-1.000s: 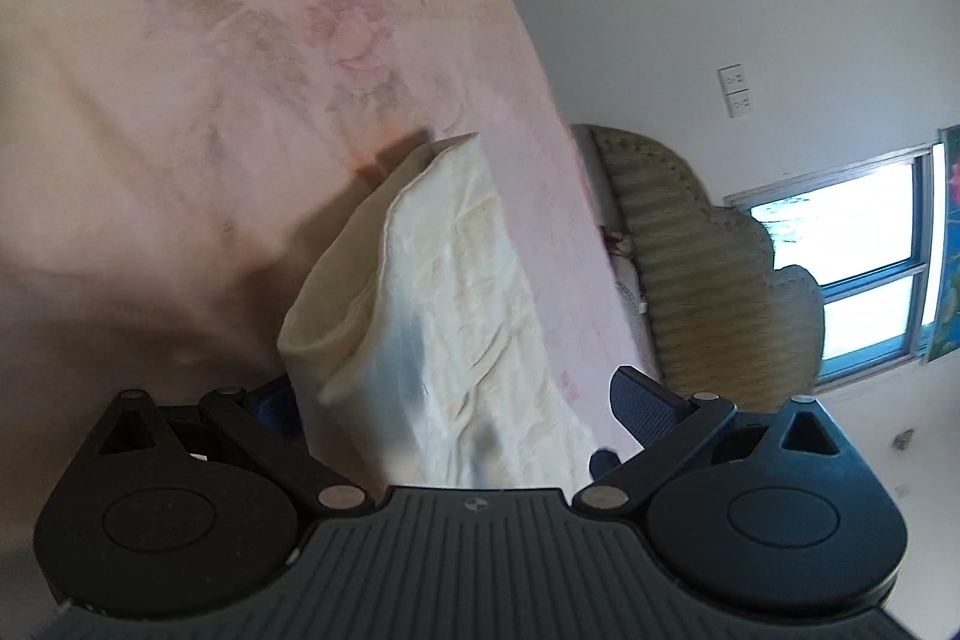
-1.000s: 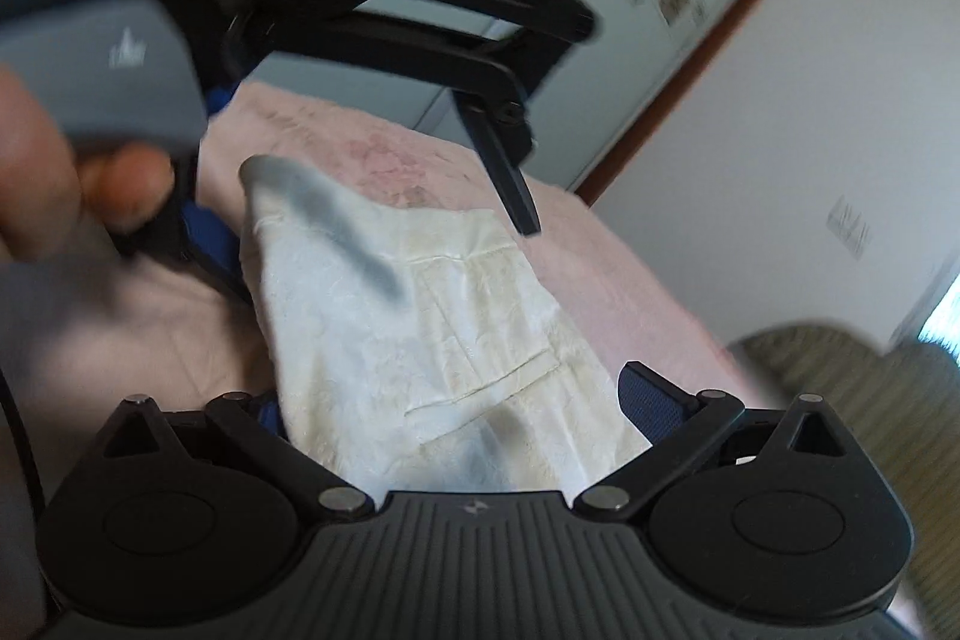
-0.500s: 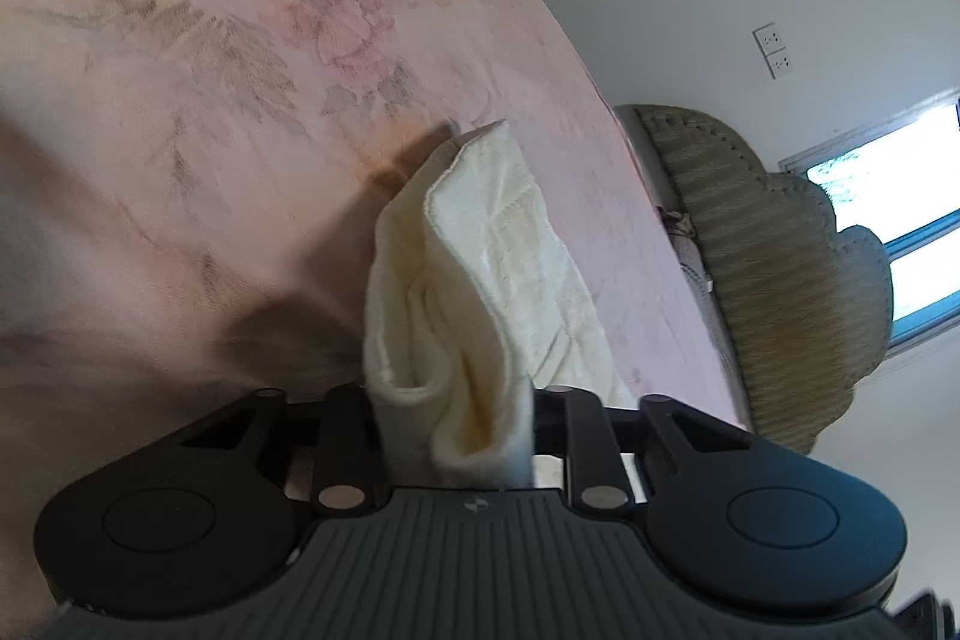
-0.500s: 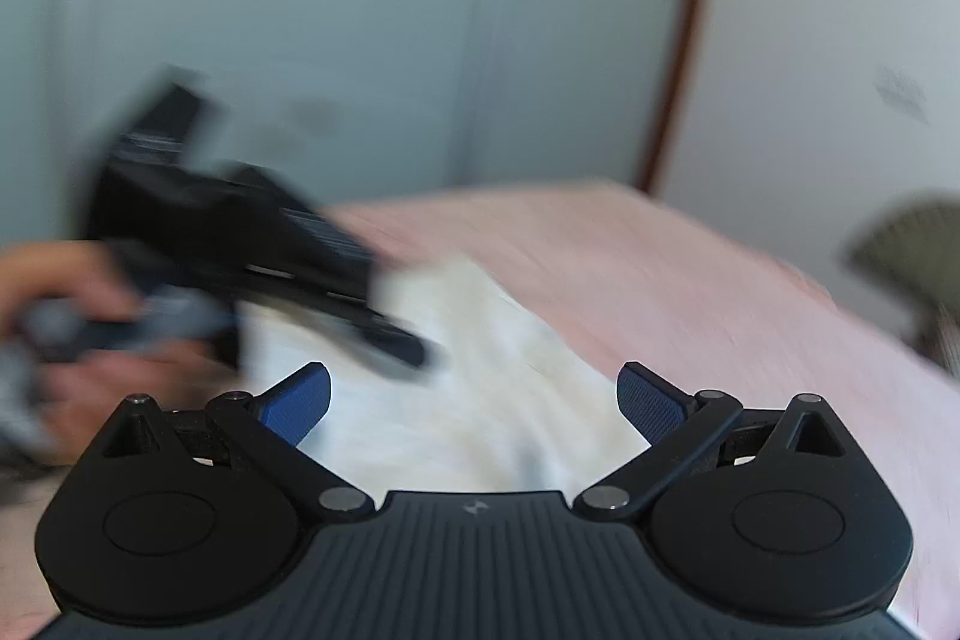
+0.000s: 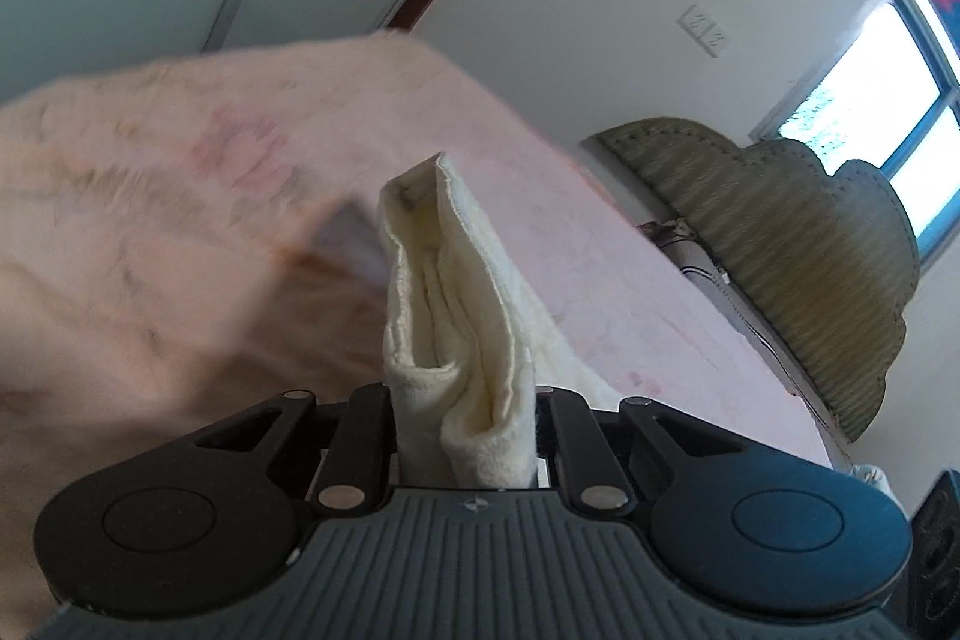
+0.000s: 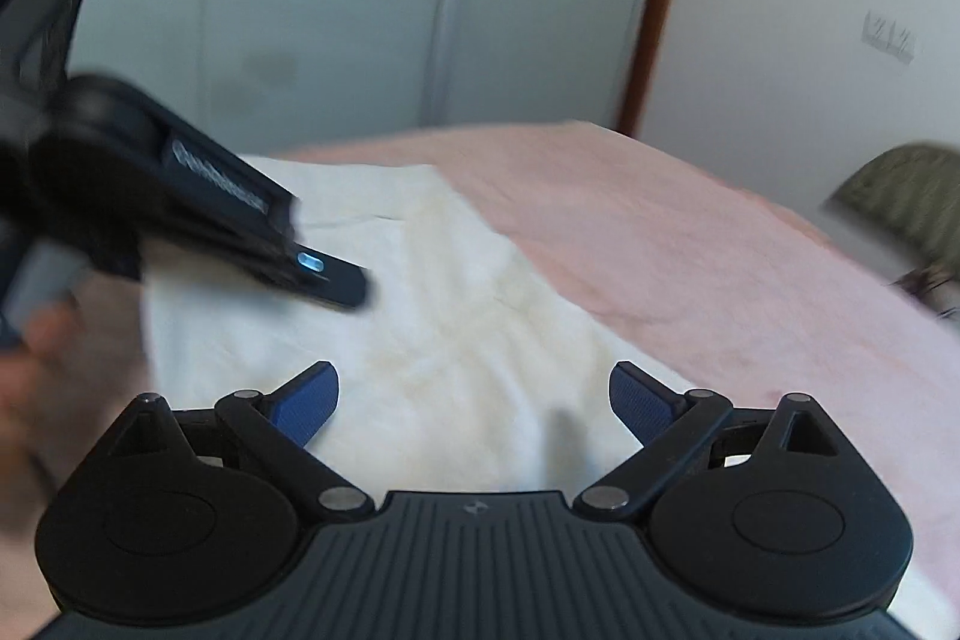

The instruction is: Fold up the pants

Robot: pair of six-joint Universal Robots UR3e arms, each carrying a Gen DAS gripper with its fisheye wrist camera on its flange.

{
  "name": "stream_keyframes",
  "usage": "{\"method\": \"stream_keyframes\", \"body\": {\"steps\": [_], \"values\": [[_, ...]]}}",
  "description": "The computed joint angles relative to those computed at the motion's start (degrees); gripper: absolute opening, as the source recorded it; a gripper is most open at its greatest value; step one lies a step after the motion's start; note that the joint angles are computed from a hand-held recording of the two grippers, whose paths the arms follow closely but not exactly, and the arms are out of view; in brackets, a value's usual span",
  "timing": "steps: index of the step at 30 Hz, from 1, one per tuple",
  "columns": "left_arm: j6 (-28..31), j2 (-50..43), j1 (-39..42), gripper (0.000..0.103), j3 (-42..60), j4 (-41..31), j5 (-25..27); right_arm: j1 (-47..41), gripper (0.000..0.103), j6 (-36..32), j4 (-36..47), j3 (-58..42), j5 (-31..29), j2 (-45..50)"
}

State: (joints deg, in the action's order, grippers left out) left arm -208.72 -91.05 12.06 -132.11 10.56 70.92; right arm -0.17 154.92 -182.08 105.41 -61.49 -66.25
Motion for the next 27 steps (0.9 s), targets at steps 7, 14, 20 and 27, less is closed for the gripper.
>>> {"method": "stream_keyframes", "body": {"steps": [7,14,20,27], "values": [[-0.29,1.28,-14.68,0.014,6.56,-0.92,12.21,-5.39,0.051,1.48,-11.84,11.12,7.12,-5.71],[3.15,-6.72,-33.67,0.017,19.62,-1.07,27.92,-21.99,0.051,0.73,-17.26,28.73,21.76,-20.94],[5.73,-17.24,-43.03,0.022,34.57,-3.68,29.43,-47.19,0.051,-11.66,5.3,42.32,41.1,-42.69],[6.86,-32.1,-49.1,0.025,55.24,-11.98,26.51,-61.16,0.051,-27.41,30.61,42.96,45.41,-50.29]]}}
